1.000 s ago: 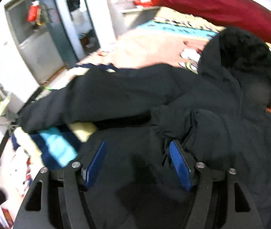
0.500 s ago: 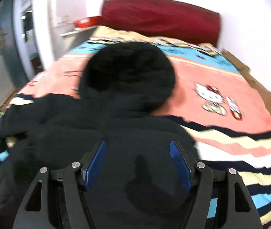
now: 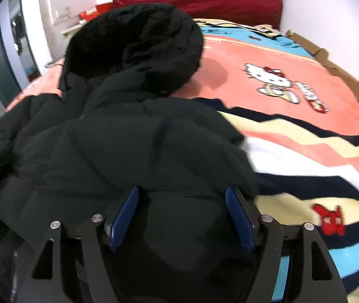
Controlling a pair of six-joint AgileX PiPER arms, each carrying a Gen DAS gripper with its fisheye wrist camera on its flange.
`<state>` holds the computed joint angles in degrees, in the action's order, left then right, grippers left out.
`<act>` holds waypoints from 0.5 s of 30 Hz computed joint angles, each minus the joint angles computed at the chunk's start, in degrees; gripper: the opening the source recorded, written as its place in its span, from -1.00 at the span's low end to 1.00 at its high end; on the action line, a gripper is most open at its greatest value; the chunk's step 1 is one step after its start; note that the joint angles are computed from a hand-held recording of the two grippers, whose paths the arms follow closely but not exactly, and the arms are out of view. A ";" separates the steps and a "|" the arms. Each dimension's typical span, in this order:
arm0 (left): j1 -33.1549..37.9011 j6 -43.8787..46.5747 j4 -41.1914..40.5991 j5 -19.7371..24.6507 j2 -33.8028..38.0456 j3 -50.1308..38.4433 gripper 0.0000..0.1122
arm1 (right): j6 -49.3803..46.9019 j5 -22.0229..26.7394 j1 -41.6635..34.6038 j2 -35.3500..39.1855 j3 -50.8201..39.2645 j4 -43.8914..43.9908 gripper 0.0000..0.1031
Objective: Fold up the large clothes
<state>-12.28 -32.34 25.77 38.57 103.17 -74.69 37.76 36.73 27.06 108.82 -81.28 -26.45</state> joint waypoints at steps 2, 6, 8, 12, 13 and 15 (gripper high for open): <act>-1.39 -4.35 5.32 -1.24 -2.79 2.99 0.58 | 2.86 2.00 1.15 -1.10 0.15 -3.27 0.34; -3.18 -8.04 10.02 -3.45 -4.50 5.41 0.58 | 5.41 -1.01 2.39 -5.27 3.19 -4.61 0.35; -2.86 -7.14 9.47 -4.15 -3.93 5.48 0.58 | 5.20 -1.97 2.76 -5.28 3.85 -4.09 0.37; -0.46 -2.06 3.31 -6.48 -4.13 6.29 0.58 | 1.78 -2.34 0.91 -2.22 3.49 1.30 0.40; -0.02 -1.55 2.50 -6.88 -4.80 6.89 0.58 | 1.88 -2.69 0.60 -2.30 4.00 1.99 0.43; 0.79 -0.41 1.20 -7.50 -6.44 7.92 0.57 | 4.59 -1.13 0.76 -1.89 3.51 0.01 0.43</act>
<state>-11.49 -32.75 26.96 31.08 96.73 -66.77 42.36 35.59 27.83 106.93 -77.77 -26.44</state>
